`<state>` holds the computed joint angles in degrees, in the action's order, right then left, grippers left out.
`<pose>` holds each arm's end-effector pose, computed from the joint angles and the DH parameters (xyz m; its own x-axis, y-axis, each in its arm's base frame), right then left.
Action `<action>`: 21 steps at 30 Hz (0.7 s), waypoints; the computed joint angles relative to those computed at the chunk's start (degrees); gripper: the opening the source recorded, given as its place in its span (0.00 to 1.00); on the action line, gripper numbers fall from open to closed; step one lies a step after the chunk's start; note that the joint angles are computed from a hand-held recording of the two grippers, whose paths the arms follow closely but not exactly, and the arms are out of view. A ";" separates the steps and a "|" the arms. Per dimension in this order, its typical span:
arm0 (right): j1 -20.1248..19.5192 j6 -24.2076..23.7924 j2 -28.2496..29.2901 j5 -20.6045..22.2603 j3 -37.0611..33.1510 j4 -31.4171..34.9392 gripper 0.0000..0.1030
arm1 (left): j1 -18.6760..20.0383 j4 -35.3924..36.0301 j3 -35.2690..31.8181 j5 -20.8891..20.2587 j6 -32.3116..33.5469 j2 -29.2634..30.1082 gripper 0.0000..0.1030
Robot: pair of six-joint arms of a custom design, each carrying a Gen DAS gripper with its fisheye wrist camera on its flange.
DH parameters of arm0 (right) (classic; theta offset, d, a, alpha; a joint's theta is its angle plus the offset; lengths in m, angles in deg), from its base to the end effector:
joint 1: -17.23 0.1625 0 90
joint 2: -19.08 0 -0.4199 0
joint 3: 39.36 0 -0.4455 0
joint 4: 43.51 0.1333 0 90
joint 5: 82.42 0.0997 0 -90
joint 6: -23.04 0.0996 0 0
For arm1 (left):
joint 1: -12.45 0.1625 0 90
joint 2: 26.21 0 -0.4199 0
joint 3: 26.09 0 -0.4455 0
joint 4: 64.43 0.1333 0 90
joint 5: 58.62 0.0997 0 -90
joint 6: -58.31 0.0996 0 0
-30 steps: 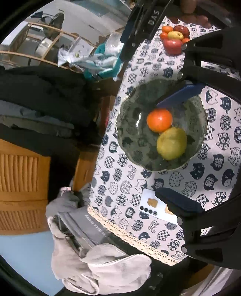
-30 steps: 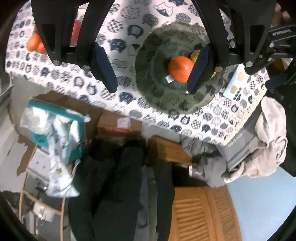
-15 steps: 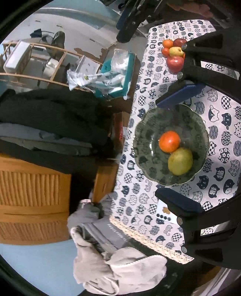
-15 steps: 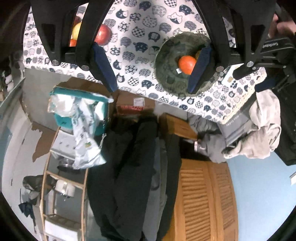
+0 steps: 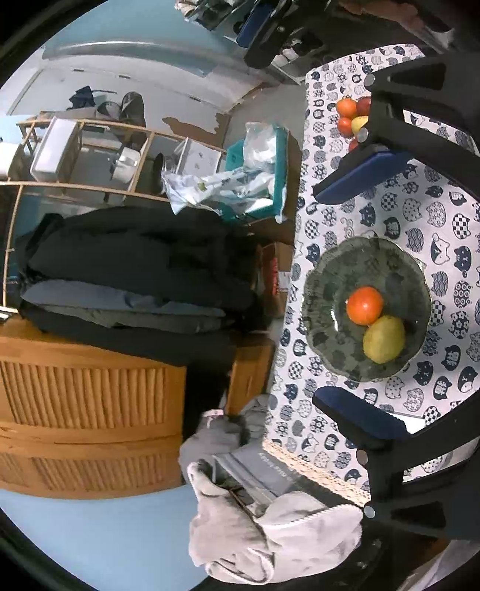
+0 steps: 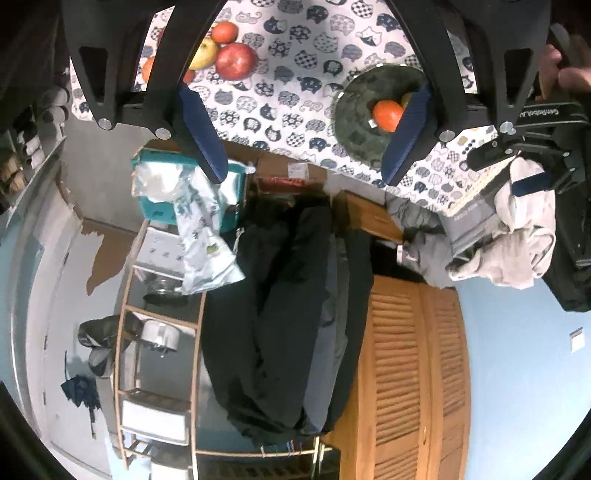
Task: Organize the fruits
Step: 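Withdraw both grippers from the bowl back toward the fruit pile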
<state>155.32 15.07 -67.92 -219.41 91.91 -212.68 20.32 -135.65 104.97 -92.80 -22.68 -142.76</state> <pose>0.3839 -0.2633 0.2722 -0.6749 -0.3019 0.6733 -0.7108 0.5109 -0.4835 -0.2639 -0.2542 0.3250 -0.7594 -0.0162 -0.6504 0.4979 0.6290 -0.5970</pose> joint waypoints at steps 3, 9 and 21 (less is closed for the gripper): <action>0.47 -0.59 -1.55 -0.84 0.59 -0.38 0.82 | -0.68 -1.53 -0.14 0.47 1.14 1.04 0.98; 0.82 -1.82 -5.16 -2.70 2.12 -0.63 0.83 | -0.96 -6.20 -0.29 0.71 4.74 3.96 0.99; -1.36 -2.85 -13.25 -7.89 6.01 -0.20 0.83 | 0.67 -20.52 0.26 -2.00 13.97 11.69 0.99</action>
<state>153.96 12.22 -81.17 -227.30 97.92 -212.88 20.99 -156.17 105.23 -94.80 -8.71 -131.07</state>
